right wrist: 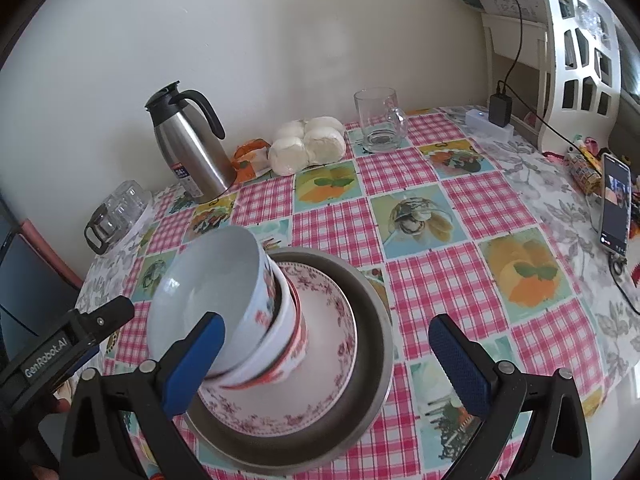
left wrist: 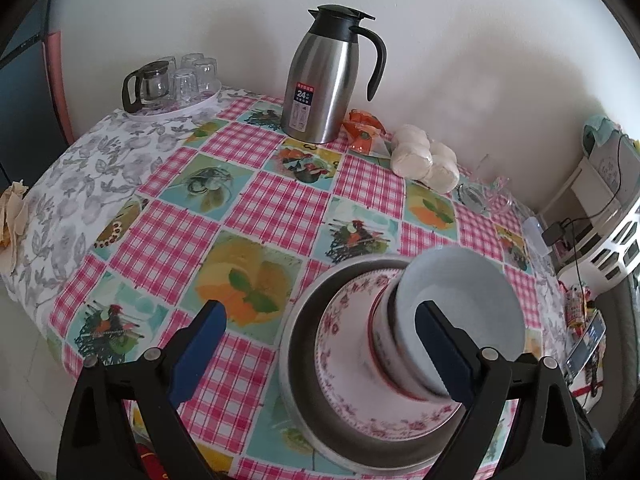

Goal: Organize plates and bowls

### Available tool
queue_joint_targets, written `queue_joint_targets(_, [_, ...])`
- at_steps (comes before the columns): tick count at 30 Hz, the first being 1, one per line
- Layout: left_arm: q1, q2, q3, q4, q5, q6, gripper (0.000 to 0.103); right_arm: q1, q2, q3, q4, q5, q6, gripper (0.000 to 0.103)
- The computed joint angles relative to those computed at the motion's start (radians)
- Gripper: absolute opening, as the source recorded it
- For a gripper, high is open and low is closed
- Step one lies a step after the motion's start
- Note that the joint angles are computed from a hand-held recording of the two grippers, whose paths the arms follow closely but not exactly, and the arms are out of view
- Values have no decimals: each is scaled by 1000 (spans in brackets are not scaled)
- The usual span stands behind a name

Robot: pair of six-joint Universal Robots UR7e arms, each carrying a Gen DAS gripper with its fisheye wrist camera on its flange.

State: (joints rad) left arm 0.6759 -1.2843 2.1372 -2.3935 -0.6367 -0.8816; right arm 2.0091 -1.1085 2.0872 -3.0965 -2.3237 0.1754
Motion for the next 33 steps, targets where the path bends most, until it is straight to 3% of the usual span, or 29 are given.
queue_joint_targets(10, [-44,-18,63,76,16,-42,96,23,-43,98,-85,-18,-23,103])
queue_joint_targets(20, [-88,-5,58,299,18,-155,96,27,-48,145,-15,-85,8,103])
queue_joint_targets(33, [-112,-2,69,392,-42,-213,96,27,-73,182,30,-124,33,103])
